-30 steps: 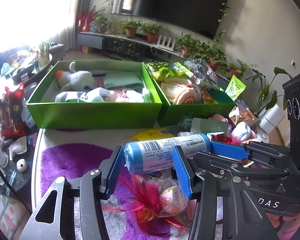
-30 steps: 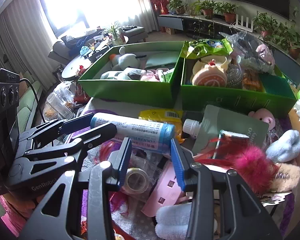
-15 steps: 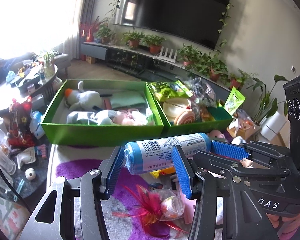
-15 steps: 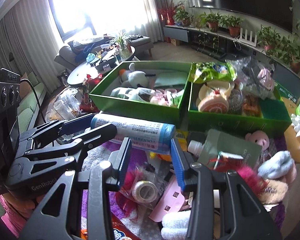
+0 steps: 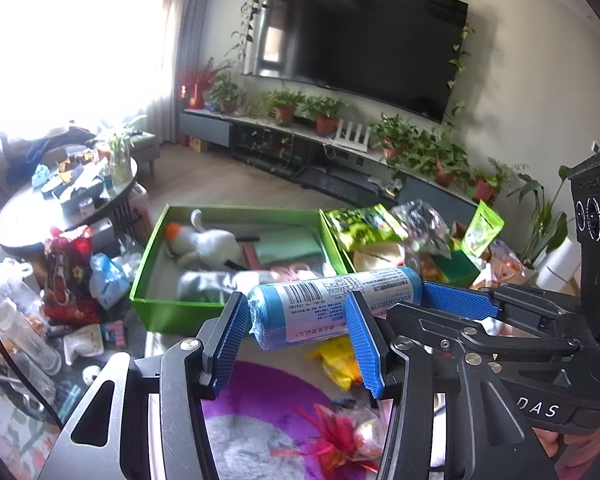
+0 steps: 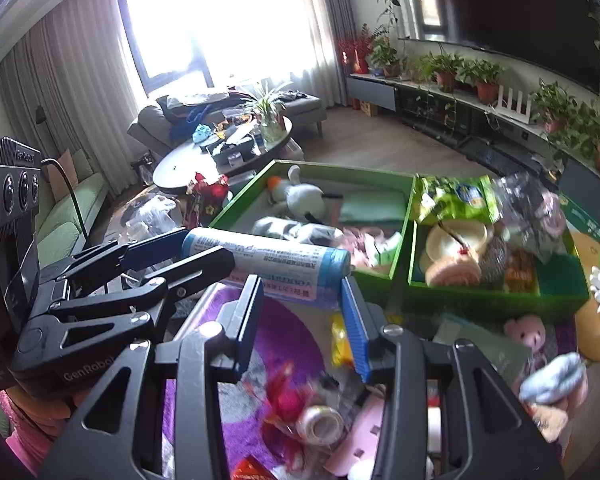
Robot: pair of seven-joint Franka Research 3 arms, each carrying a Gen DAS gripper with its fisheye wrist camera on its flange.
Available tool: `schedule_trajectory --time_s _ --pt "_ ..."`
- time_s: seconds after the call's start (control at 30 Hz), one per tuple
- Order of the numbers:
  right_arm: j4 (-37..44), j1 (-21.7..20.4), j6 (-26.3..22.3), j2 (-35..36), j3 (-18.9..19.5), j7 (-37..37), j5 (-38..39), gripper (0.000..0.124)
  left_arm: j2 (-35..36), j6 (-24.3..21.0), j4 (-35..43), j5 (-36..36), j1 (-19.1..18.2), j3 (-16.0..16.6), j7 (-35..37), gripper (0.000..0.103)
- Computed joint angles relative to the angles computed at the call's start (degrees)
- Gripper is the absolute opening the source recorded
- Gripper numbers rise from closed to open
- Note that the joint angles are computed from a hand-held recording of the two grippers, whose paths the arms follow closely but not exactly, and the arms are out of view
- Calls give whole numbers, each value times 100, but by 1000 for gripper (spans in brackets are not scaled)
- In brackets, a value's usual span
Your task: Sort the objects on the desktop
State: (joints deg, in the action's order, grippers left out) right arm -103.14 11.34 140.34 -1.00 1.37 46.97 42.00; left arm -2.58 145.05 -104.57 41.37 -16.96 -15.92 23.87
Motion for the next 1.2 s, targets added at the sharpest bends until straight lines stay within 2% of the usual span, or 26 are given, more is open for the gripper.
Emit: schedule_trajectory --time_s 0.27,0.83,0.93,0.97,1.03,1.1,1.13,1.2 --pt "612 45 -156 349 105 51 127 41 -105 -191 111 126 121 52 149 51" --pt "1656 -12 -350 1163 324 329 25 41 136 -169 382 15 321 206 520 51" --pt "1861 -55 -440 1331 378 303 68 40 215 -143 445 33 321 234 577 47" --pt "1929 -67 -478 1385 393 306 78 39 238 -33 444 25 327 252 592 42" --pt "2061 -139 -610 1477 461 177 290 27 315 42 505 181 323 269 457 40" --pt "2026 -78 -339 1480 475 146 235 24 430 36 619 333 314 299 469 40" --pt "2041 -28 -184 1518 468 152 116 24 491 272 606 252 348 345 603 40" --pt "2211 -40 -332 1660 446 309 -46 25 588 664 515 -429 430 399 939 40"
